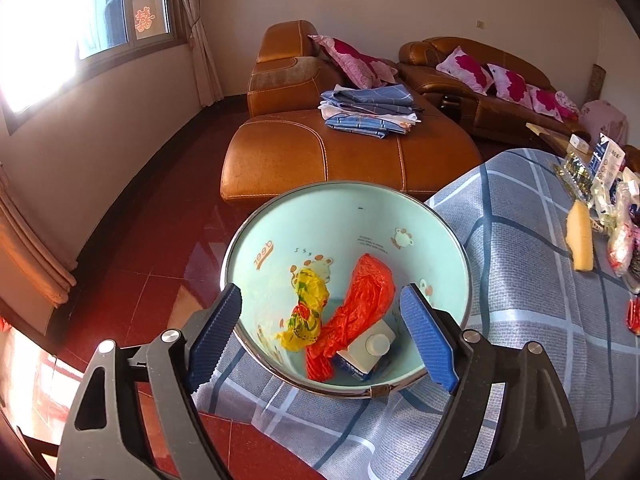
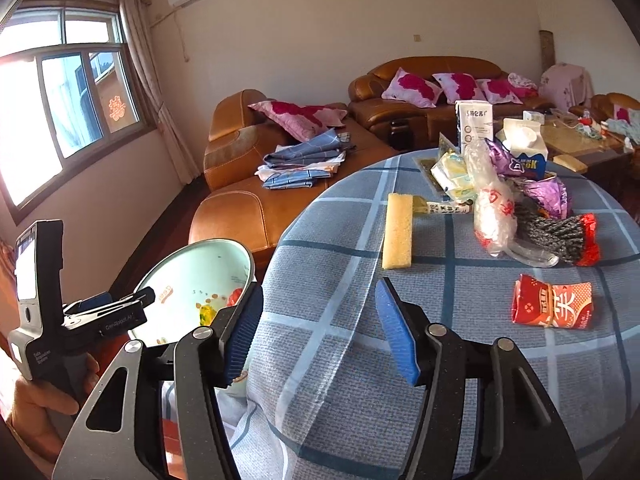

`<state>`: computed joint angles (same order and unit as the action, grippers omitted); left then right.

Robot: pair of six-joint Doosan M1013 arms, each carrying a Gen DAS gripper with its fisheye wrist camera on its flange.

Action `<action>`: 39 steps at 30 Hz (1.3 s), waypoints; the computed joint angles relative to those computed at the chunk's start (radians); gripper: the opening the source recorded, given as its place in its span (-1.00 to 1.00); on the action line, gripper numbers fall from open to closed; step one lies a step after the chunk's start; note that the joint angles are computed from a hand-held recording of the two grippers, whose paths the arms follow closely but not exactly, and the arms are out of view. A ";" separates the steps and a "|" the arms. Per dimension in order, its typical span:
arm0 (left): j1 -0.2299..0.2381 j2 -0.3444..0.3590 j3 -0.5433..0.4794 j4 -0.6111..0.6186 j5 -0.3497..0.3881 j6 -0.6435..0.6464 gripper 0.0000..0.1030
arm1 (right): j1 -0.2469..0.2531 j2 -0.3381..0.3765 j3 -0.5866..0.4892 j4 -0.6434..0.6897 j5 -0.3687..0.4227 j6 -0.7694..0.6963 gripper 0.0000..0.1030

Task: Collect trash
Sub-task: 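Move both grippers back toward the remaining trash on the table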

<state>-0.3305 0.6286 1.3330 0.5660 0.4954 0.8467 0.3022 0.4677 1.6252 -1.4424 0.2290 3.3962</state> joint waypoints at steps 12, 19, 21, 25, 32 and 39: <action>-0.030 -0.037 0.043 -0.060 -0.038 0.049 0.72 | -0.019 -0.051 0.078 -0.167 0.070 0.234 0.30; -0.056 -0.048 0.066 -0.118 -0.054 0.126 0.72 | -0.040 -0.082 0.140 -0.182 0.116 0.302 0.32; -0.061 -0.049 0.068 -0.152 -0.058 0.163 0.72 | -0.050 -0.092 0.162 -0.186 0.121 0.331 0.32; -0.073 -0.052 0.074 -0.250 -0.063 0.265 0.72 | -0.072 -0.110 0.204 -0.204 0.129 0.393 0.32; -0.107 -0.044 0.076 -0.260 -0.056 0.321 0.72 | -0.109 -0.128 0.249 -0.223 0.114 0.478 0.32; -0.131 -0.037 0.071 -0.246 -0.041 0.349 0.72 | -0.146 -0.132 0.253 -0.124 0.088 0.409 0.40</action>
<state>-0.4620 0.5917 1.4044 0.3198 0.4543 1.1954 0.1560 0.3352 1.8786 -1.5663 0.3174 3.8052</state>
